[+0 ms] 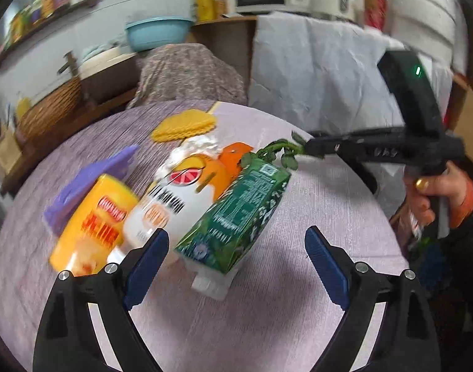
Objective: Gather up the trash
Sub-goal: 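Grasp the green drink carton with the left tool while the right tool grasps the greens, then carry the carton and greens to the bin and release both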
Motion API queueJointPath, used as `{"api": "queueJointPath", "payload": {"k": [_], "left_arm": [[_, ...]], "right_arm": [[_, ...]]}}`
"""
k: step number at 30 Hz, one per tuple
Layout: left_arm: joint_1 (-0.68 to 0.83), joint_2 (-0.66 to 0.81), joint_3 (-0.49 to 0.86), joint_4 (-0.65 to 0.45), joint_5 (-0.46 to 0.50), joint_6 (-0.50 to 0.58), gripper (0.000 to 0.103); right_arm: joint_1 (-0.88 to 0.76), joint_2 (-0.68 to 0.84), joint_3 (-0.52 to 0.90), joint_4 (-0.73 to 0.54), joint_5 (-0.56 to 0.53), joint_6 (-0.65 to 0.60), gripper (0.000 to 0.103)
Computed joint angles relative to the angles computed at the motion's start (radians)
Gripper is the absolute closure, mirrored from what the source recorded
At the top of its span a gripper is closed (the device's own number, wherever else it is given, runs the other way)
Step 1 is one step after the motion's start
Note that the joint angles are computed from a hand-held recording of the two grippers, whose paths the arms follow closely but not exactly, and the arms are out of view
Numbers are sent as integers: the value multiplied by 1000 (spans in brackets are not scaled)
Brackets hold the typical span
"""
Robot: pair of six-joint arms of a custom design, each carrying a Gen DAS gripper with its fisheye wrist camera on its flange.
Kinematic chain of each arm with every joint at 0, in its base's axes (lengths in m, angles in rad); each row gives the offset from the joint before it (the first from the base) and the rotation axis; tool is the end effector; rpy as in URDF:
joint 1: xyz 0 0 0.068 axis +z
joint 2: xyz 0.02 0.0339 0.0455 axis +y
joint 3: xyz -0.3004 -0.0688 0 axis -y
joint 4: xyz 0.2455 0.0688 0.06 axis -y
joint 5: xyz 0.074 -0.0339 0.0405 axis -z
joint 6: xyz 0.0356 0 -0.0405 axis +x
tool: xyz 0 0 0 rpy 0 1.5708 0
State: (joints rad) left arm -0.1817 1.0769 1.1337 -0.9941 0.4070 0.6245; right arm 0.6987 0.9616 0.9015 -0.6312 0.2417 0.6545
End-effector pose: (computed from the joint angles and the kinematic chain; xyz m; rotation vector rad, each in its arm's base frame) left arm 0.1769 -0.0468 0.3659 1.1010 2.1641 -0.3133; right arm 0.1436 0.1095 0.3358 0.0797 2.2770 0.4547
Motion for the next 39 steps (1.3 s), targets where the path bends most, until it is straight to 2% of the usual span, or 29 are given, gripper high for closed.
{"api": "queueJointPath", "payload": {"k": [6,13,16,29,36,39], "left_arm": [[-202,73,31,28,-194,23,20],[-293,130,38,38,-323,49,33],[-312,136,41,51,-358,41,44],[-315,116,48,43,-346,34,48],[-308,67,45,54,-252,-54,51],[-323,55,43,74,-221,-109,52]], "right_arm": [[90,-86,9,-76,109,68,96],[154,-133,12,-133,179,111,96],[171,-144,10,-139,194,124,96],[228,-180,-9,-159,246,185,96],[276,-224,-23,-184,309,232,96],[322,-250,-19,-226,367,273,96]]}}
